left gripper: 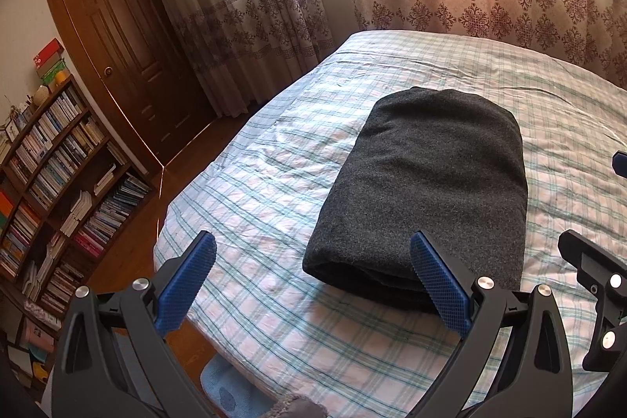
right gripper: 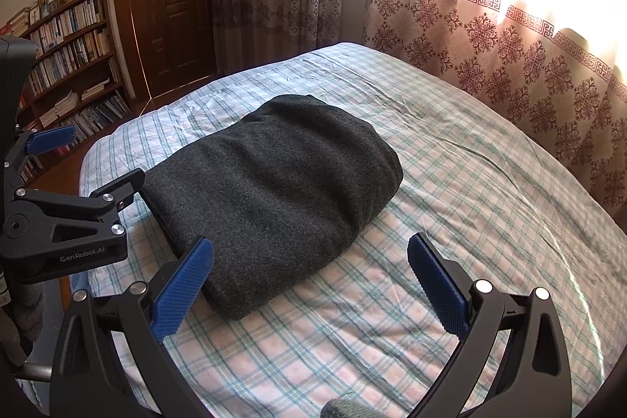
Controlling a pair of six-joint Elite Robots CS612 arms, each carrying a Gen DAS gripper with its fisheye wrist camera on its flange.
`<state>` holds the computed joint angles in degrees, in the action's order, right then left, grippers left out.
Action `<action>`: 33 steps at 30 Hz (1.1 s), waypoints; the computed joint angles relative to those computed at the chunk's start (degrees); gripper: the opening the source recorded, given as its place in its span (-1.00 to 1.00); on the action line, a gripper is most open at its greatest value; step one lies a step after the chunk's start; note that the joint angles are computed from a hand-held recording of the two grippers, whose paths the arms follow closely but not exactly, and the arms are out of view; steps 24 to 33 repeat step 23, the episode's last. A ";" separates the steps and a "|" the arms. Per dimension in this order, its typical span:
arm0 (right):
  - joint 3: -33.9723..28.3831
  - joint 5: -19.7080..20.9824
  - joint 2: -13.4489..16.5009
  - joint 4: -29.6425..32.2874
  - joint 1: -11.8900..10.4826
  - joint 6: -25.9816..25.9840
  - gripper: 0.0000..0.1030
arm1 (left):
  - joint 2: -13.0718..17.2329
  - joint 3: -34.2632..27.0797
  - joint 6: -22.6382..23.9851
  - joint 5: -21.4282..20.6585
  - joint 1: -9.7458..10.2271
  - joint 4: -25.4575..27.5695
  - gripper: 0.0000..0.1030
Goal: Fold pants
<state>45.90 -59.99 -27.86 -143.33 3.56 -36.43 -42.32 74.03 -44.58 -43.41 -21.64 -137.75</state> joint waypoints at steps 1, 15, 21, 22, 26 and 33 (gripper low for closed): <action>-0.15 0.04 0.03 0.06 -0.03 -0.03 0.91 | -0.09 0.08 0.58 0.17 -0.05 -0.48 0.95; -1.43 1.04 0.23 -0.38 -0.02 1.31 0.91 | -0.41 0.54 2.71 2.65 -0.30 -2.63 0.95; -1.33 0.80 0.25 0.31 0.02 0.86 0.91 | -0.24 0.10 2.34 3.15 -0.40 -1.81 0.95; -1.36 0.82 0.27 0.36 -0.01 0.97 0.91 | -0.25 0.10 2.38 3.12 -0.40 -1.87 0.95; -1.40 0.77 0.29 0.44 -0.04 1.14 0.91 | -0.26 0.12 2.40 2.99 -0.40 -1.89 0.95; -1.40 0.77 0.29 0.44 -0.04 1.14 0.91 | -0.26 0.12 2.40 2.99 -0.40 -1.89 0.95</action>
